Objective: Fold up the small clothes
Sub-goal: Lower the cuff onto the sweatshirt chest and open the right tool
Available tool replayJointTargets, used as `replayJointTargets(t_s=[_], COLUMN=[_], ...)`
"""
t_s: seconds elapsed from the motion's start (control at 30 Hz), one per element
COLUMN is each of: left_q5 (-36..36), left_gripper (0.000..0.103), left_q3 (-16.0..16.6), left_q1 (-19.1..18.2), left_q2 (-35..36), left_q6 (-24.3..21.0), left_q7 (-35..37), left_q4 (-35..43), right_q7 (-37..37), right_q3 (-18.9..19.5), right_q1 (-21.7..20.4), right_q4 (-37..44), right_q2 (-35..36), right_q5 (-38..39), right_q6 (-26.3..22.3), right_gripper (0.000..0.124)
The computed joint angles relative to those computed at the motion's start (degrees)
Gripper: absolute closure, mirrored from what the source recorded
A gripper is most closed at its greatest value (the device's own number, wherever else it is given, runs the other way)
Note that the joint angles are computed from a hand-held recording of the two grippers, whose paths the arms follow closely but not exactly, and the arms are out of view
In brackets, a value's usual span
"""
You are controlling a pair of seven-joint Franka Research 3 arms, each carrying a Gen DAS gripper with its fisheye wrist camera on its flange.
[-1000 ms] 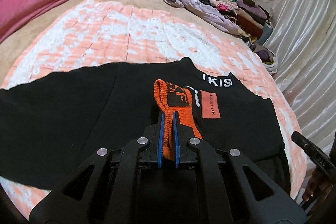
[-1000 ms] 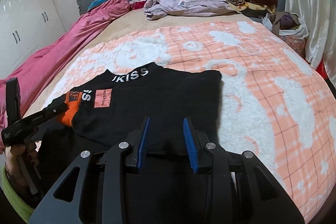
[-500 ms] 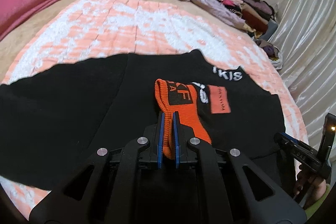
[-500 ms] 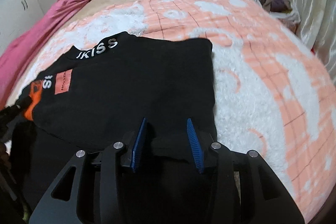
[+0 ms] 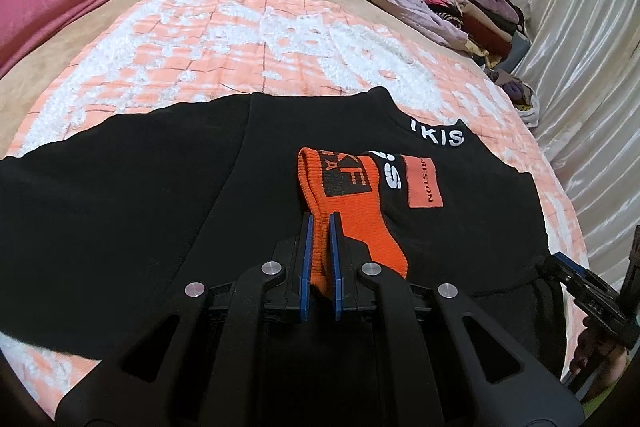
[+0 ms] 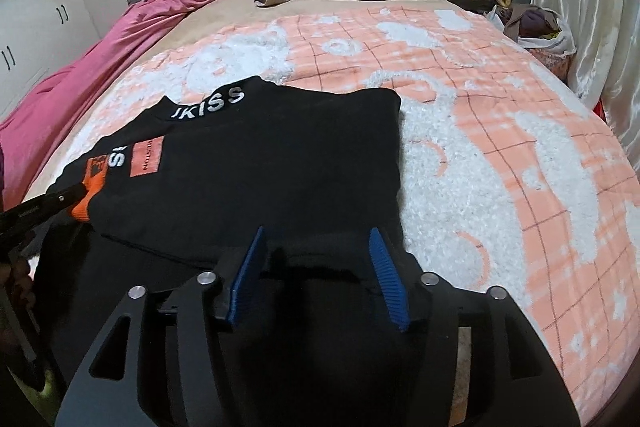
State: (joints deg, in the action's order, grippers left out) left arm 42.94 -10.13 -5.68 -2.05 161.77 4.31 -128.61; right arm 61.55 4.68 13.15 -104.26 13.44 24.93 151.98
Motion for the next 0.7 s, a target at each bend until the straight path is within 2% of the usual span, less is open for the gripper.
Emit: replayJointTargets(t_s=[0.07,0.13,0.6,0.7], left_q5=[-0.11,0.18,0.44,2.07], left_gripper=[0.100,0.100,0.100,0.097], left_q3=[-0.13,-0.24,-1.14,-1.65], left_q1=[-0.12,-0.17,0.12,0.51], left_q2=[-0.25,-0.60,-3.58,-5.31], left_q6=[-0.89,-1.27,-4.21,-4.95], left_q7=[0.24,0.04,-0.25,-1.43], left_q4=[0.05,-0.12,-2.29,-3.20], right_q7=[-0.37,-2.11,-7.18,-8.03], right_q3=[0.19,0.69,0.80,0.57], right_q1=[-0.26,-0.86,-0.46,-0.21], right_q4=[-0.81,-1.65,-4.92,-5.76], right_q2=[-0.76,-1.56,-5.56,-6.70], right_q5=[1.21,3.65,9.16,9.77], right_q6=[1.12,2.14,2.41,2.28], right_gripper=[0.057,0.053,0.053,0.053])
